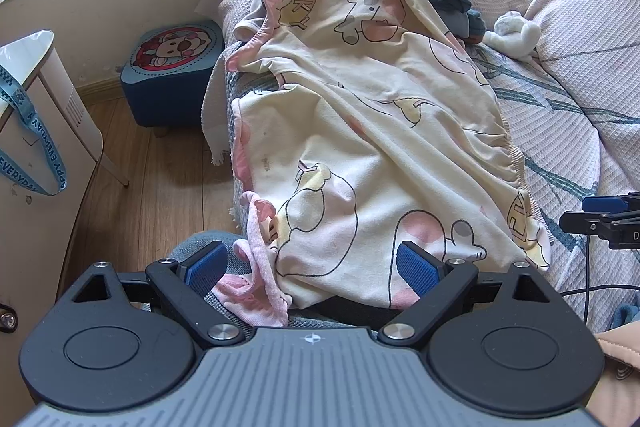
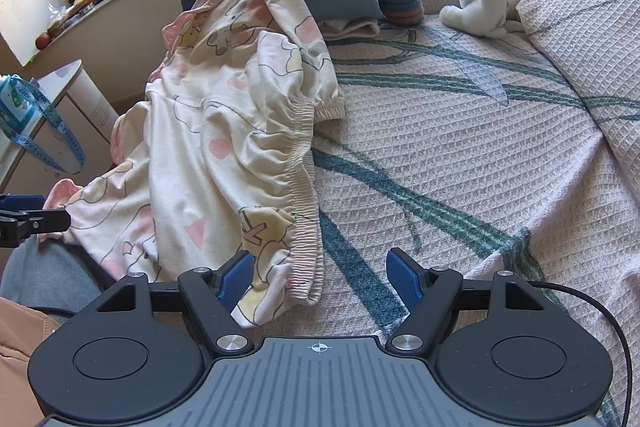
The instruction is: Fold clothes
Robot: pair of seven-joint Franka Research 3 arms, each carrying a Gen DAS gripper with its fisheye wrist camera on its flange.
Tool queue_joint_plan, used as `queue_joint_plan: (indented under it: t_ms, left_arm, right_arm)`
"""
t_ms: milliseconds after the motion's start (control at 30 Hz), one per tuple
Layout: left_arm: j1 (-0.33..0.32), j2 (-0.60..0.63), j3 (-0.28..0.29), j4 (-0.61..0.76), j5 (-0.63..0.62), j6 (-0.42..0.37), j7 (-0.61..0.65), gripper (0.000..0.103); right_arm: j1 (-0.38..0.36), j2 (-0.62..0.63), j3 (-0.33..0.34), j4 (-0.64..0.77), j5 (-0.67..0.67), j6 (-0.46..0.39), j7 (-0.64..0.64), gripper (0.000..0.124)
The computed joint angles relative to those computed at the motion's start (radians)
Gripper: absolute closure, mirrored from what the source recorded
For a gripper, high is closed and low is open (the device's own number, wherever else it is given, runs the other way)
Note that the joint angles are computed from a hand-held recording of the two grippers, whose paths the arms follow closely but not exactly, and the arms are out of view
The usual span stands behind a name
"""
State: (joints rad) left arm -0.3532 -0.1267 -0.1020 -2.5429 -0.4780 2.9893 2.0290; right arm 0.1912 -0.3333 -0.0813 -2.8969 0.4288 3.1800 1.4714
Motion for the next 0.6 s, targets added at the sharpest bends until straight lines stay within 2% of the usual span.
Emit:
queue_joint_plan:
  t_ms: [300, 533, 600]
  left_arm:
    - [-0.003, -0.002, -0.004, -0.002, 0.016, 0.001, -0.006, 0.011]
    - [-0.011, -0.009, -0.003, -0.002, 0.023, -0.004, 0.001, 0.011]
    - [-0.017, -0.012, -0.002, 0.000, 0.021, -0.007, 0.008, 0.011]
  right_arm:
    - [0.020, -0.002, -0.020, -0.002, 0.007, 0.004, -0.007, 0.049]
    - [-0.048, -0.010, 0.043, -0.014, -0.014, 0.014, 0.025, 0.048]
    - [-0.052, -0.013, 0.041, -0.018, -0.020, 0.019, 0.030, 0.048]
